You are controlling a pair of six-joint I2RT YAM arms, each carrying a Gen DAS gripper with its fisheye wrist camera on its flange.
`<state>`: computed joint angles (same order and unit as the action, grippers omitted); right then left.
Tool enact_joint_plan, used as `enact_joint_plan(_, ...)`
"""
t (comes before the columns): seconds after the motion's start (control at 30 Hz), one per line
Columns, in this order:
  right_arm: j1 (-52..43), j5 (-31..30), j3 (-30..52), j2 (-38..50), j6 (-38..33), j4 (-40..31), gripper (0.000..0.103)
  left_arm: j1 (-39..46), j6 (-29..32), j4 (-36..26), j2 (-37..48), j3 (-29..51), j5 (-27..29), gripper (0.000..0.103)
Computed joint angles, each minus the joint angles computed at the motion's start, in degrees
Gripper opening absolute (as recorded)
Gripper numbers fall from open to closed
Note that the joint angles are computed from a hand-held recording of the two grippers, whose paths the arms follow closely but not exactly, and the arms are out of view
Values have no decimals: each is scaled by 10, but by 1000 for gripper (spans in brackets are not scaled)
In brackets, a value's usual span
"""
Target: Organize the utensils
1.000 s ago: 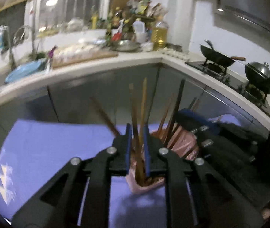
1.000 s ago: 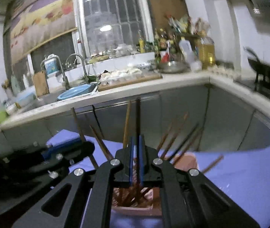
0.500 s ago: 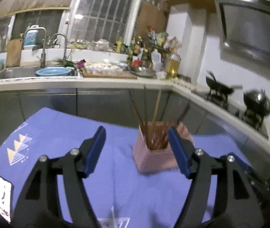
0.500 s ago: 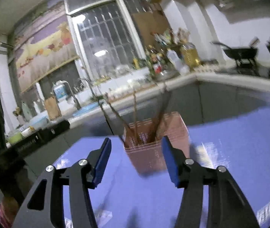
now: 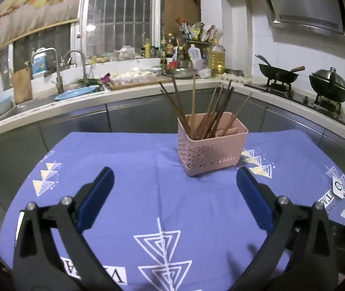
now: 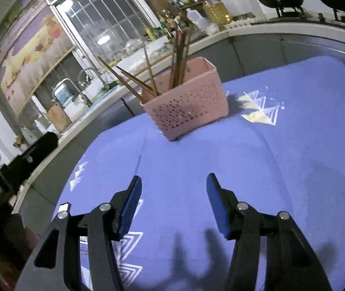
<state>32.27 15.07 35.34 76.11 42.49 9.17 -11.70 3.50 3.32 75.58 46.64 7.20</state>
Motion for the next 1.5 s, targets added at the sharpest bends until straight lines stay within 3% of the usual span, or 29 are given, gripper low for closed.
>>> enact_joint_plan(0.43,28,26,-11,-67,-12,-11,60,-29,14,-52,8,30,-95,97)
enact_joint_plan(0.73,41,38,-9,-71,-14,-14,60,-32,21,-33,-30,26,-113,97)
enact_joint_plan(1.17,45,41,-8,-70,-11,-14,61,-27,8,-56,-64,23,-105,97)
enact_joint_plan(1.5,47,43,-7,-68,-6,-16,61,-32,2,-71,-27,38,-125,97)
